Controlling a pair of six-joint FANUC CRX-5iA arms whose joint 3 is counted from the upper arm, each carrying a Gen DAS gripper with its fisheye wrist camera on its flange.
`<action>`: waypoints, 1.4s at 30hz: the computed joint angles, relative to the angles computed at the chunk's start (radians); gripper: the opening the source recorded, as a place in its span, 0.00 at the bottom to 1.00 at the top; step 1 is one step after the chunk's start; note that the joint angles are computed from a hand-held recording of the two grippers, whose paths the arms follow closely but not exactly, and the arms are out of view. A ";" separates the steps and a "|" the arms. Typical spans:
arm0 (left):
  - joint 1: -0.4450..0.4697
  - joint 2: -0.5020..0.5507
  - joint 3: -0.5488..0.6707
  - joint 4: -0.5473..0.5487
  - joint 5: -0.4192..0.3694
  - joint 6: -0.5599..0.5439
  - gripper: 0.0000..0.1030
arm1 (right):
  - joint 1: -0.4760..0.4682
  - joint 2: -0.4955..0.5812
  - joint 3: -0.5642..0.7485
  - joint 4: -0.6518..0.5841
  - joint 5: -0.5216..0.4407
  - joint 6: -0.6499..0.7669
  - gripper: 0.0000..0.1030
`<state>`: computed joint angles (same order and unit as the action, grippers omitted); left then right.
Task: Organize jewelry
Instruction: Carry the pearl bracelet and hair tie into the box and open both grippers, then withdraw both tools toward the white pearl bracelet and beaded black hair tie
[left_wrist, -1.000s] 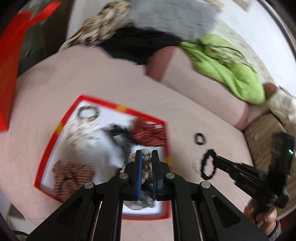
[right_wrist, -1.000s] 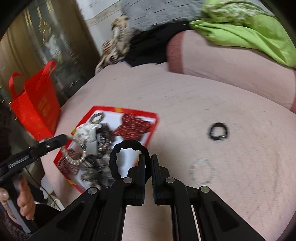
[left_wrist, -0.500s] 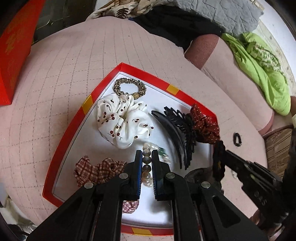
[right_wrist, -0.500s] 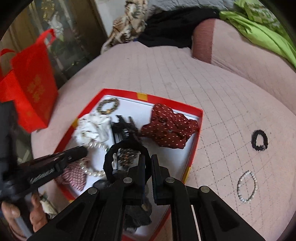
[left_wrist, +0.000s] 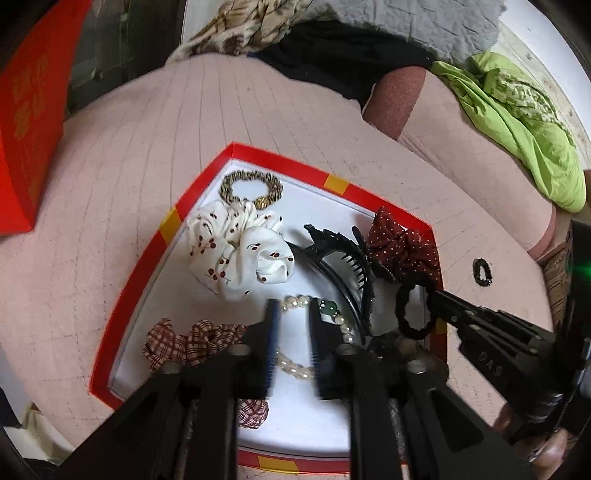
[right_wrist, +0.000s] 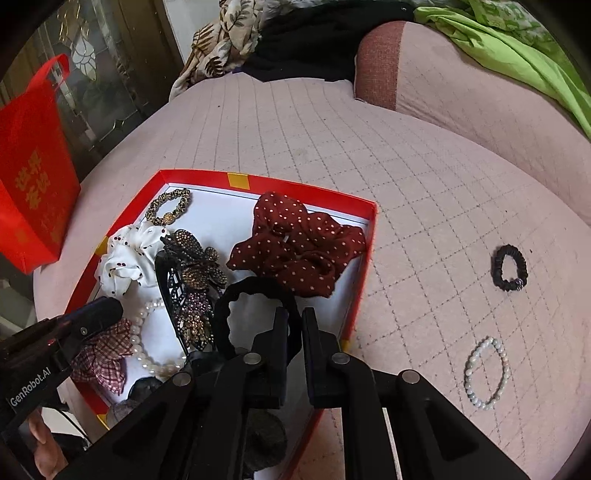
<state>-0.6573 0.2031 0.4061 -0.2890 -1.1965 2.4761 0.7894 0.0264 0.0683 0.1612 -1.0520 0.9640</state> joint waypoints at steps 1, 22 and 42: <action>-0.015 0.001 0.010 -0.028 -0.013 0.015 0.34 | -0.006 -0.016 -0.008 -0.012 0.008 -0.001 0.10; -0.340 0.144 0.368 -0.347 -0.377 0.087 0.50 | -0.140 -0.493 -0.354 -0.093 0.077 0.041 0.37; -0.396 0.430 0.861 -0.303 -0.525 -0.061 0.51 | -0.467 -0.594 -0.394 -0.242 0.085 0.160 0.37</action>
<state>-1.0535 0.6326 1.2667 -0.5917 -1.7212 2.4153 0.3223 -0.5675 -0.3253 -0.0812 -0.9670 1.1240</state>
